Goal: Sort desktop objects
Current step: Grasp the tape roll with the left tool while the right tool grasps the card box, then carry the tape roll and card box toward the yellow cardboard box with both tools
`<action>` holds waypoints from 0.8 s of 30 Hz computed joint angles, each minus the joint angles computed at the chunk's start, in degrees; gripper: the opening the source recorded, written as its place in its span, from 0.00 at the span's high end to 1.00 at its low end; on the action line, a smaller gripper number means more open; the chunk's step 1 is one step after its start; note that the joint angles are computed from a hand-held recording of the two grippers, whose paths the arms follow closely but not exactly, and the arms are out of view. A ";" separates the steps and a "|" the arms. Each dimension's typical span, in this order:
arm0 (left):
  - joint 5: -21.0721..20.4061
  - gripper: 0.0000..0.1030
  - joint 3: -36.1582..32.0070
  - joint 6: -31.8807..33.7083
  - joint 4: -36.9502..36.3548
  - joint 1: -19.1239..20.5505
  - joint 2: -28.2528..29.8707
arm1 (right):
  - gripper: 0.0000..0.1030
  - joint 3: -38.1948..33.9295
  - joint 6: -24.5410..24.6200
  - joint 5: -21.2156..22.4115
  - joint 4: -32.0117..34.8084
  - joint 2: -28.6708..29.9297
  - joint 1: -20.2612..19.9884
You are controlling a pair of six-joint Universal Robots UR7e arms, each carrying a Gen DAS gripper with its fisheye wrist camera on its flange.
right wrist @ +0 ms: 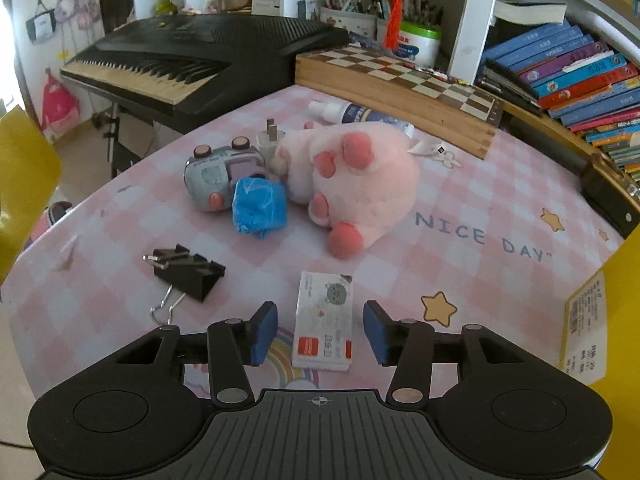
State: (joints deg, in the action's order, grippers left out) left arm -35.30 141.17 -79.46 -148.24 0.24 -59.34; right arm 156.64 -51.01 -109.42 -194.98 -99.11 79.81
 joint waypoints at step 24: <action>-1.69 0.21 2.50 6.05 -9.38 -3.16 -3.07 | 0.71 0.56 12.55 5.14 32.88 -36.39 4.02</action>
State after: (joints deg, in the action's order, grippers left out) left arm -36.99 143.67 -73.41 -157.62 -2.92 -62.41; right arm 157.21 -38.46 -104.29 -162.09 -135.50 83.84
